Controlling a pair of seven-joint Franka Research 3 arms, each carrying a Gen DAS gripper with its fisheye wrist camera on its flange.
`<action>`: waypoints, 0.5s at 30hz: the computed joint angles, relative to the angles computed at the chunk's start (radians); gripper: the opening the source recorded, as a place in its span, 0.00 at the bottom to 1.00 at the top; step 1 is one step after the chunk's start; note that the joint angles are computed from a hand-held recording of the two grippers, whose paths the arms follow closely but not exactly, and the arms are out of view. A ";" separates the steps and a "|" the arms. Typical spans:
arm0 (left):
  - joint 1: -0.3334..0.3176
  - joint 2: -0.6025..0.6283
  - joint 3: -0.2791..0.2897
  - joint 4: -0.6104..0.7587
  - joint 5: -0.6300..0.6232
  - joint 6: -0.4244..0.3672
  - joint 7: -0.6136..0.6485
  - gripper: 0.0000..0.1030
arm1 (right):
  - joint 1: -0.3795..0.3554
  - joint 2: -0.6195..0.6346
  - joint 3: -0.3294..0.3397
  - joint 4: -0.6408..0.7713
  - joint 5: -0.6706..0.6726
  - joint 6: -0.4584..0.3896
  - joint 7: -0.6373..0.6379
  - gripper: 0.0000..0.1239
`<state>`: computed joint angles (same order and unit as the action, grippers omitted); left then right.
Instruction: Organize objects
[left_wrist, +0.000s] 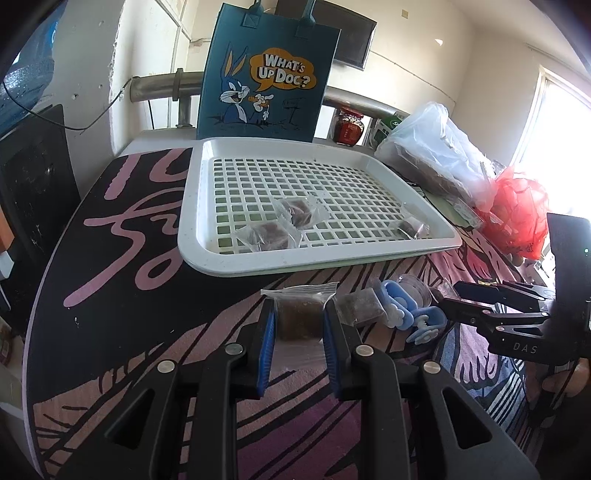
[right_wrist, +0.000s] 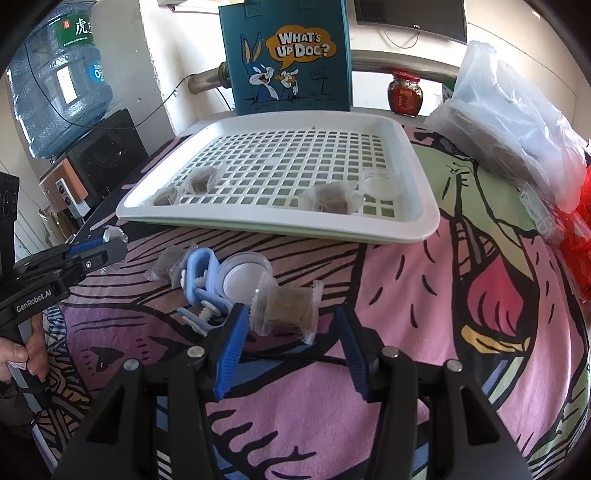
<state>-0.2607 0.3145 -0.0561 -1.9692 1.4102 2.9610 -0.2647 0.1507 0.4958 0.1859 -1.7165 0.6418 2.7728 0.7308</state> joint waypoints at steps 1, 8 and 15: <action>0.002 0.001 0.000 0.000 -0.003 0.003 0.002 0.22 | 0.005 0.008 -0.003 0.010 -0.009 -0.005 0.003 0.37; -0.002 0.000 0.002 0.000 -0.004 0.000 0.006 0.22 | -0.045 0.023 0.052 0.020 0.048 0.009 -0.057 0.23; -0.017 -0.027 0.002 0.023 0.086 -0.020 -0.039 0.22 | -0.103 -0.028 0.128 -0.017 0.262 0.085 -0.267 0.23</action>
<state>-0.2782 0.2872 -0.0537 -1.9462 1.4962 2.9405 -0.3034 0.0475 0.4683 0.3137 -1.7340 0.9039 2.8582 0.4638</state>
